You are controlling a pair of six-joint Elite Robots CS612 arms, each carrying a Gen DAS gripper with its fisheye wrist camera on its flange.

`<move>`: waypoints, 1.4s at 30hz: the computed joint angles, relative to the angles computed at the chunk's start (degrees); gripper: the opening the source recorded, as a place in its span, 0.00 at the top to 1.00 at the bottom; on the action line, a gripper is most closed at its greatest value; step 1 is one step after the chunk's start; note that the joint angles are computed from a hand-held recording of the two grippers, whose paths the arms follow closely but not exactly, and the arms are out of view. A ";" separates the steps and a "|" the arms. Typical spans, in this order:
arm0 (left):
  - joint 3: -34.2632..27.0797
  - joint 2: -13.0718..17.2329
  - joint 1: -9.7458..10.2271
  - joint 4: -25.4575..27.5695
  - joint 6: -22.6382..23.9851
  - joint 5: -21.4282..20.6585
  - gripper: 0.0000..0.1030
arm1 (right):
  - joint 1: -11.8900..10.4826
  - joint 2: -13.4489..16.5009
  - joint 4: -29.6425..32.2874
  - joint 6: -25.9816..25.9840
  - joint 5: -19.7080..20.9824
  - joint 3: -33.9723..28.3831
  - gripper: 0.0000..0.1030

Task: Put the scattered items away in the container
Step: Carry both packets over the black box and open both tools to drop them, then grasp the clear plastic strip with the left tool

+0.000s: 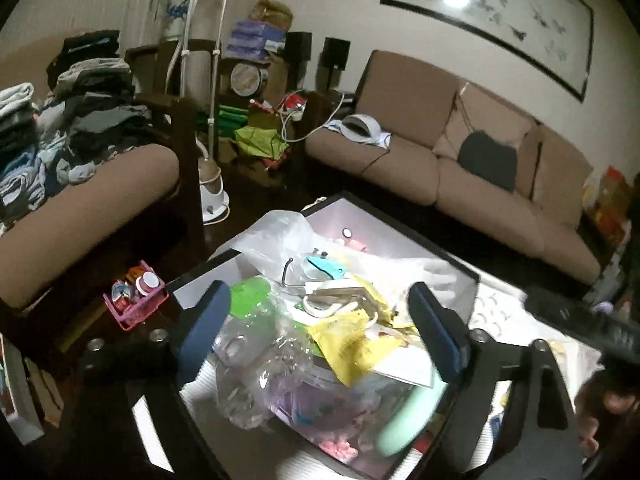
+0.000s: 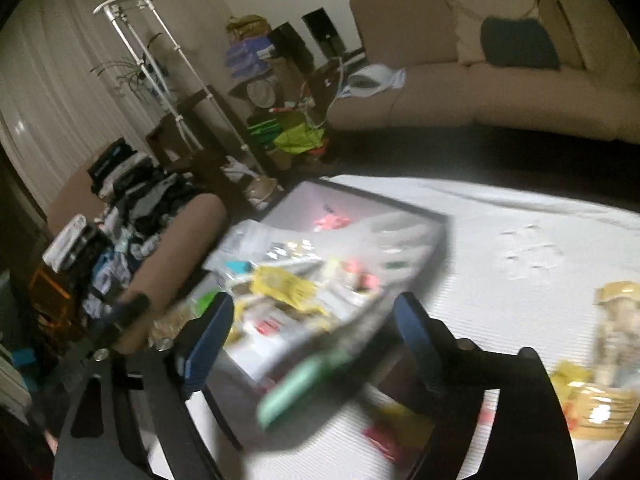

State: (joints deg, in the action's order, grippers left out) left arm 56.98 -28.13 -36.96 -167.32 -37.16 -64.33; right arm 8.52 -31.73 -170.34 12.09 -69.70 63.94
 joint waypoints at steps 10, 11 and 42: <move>10.90 -7.05 -0.99 5.26 -4.66 -8.62 0.00 | -0.18 -3.17 7.16 -22.11 -7.06 14.60 0.05; 11.09 -7.18 -0.91 6.36 -4.89 -11.03 0.00 | -0.05 -2.93 8.34 -23.52 -5.18 15.31 0.06; -4.24 6.78 -6.66 24.50 13.63 -21.06 0.93 | -8.59 -12.50 2.20 -17.81 -5.70 30.19 0.06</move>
State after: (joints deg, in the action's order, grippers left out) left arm 52.74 -21.36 -43.62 -142.82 -23.53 -85.39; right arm -0.07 -44.23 -168.15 -5.72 -75.40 94.13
